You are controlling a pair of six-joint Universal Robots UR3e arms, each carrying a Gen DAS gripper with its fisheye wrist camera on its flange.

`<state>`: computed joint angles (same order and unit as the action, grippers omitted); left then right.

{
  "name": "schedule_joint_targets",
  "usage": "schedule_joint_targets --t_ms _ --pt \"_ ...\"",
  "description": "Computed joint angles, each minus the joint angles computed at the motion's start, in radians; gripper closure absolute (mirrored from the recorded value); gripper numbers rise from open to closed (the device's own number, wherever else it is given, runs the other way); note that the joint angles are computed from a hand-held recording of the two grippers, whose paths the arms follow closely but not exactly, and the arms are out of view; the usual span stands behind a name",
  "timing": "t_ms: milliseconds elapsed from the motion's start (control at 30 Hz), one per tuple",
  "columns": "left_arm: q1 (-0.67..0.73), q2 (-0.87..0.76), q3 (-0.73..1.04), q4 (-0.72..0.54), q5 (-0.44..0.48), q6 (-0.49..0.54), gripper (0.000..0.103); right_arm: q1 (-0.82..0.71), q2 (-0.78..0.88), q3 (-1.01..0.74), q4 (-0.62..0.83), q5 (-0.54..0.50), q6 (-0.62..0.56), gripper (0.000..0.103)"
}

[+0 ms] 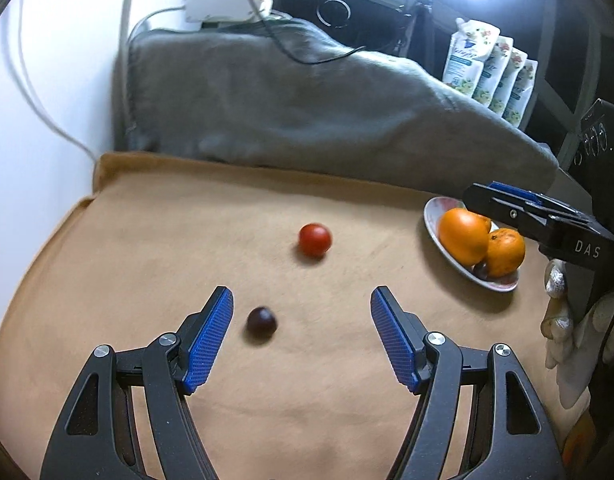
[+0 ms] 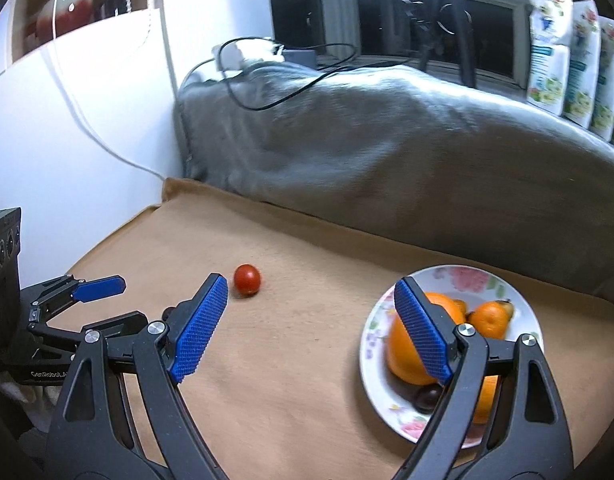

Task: Organize fruits
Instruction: 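Move both tools back from the plate toward the dark plum and red tomato, then close the left gripper on the dark plum while the right closes on the red tomato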

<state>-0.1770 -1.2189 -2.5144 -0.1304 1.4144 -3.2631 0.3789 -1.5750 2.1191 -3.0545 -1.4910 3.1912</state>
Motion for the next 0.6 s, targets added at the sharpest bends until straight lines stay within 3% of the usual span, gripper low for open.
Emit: schedule_joint_targets --t_ms 167,233,367,600 --pt "0.070 0.044 -0.049 -0.045 -0.056 0.033 0.032 0.036 0.105 -0.078 0.008 0.023 0.003 0.015" --pt "0.070 0.033 -0.050 -0.051 -0.047 0.038 0.041 0.051 0.151 -0.114 0.017 0.029 -0.003 0.015" --pt "0.086 -0.002 -0.053 -0.039 -0.063 0.048 0.047 0.073 0.230 -0.175 0.036 0.029 -0.013 0.015" --pt "0.116 -0.074 -0.060 -0.018 -0.105 0.069 0.057 0.084 0.342 -0.280 0.081 0.055 -0.015 0.026"
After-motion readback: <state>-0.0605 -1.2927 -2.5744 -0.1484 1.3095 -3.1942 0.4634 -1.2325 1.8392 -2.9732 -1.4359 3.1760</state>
